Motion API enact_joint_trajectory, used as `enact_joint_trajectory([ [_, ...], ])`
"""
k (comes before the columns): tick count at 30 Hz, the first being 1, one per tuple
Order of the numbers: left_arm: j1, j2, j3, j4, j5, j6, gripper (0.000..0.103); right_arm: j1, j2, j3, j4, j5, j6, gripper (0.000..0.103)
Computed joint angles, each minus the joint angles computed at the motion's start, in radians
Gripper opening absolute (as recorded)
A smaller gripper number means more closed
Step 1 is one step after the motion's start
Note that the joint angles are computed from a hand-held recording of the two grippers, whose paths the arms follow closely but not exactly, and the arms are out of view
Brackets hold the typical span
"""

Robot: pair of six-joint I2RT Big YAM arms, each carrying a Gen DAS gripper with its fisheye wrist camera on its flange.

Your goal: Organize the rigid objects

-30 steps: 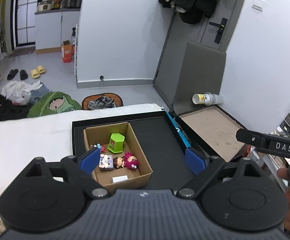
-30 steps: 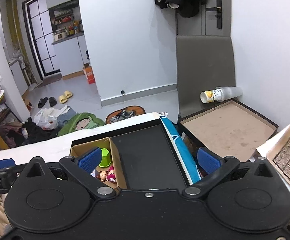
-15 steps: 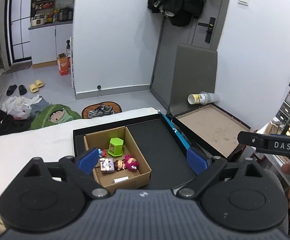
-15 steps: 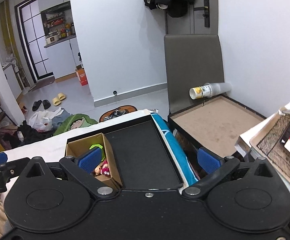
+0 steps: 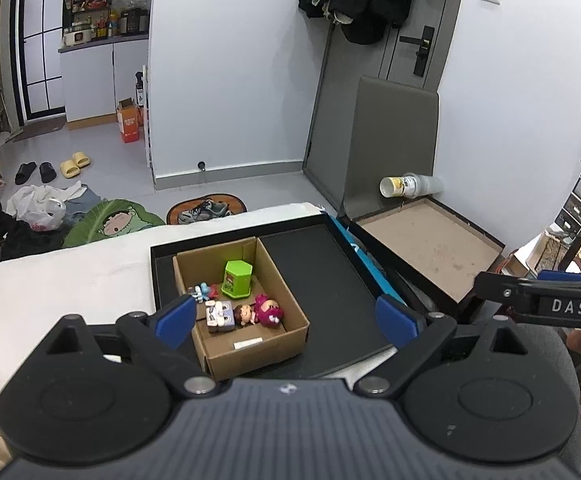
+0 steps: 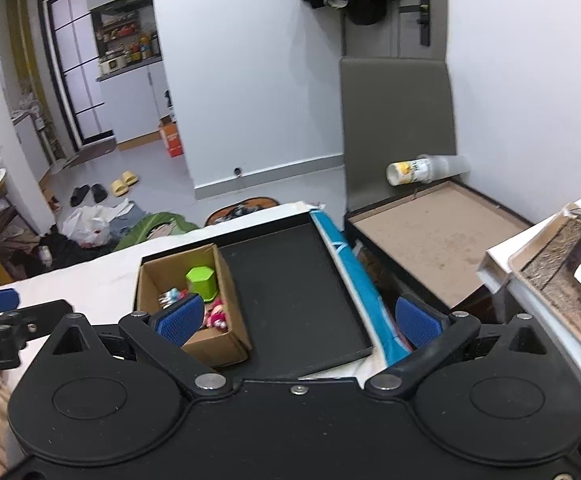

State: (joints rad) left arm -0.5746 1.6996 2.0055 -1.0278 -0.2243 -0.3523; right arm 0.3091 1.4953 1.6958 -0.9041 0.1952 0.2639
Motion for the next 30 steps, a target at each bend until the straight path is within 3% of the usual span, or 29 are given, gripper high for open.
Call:
enact_joint_trajectory([
  [30, -0.011, -0.015, -0.03, 0.003, 0.007, 0.024, 0.096, 0.004, -0.004, -0.014, 0.001, 0.004, 0.037, 0.103],
])
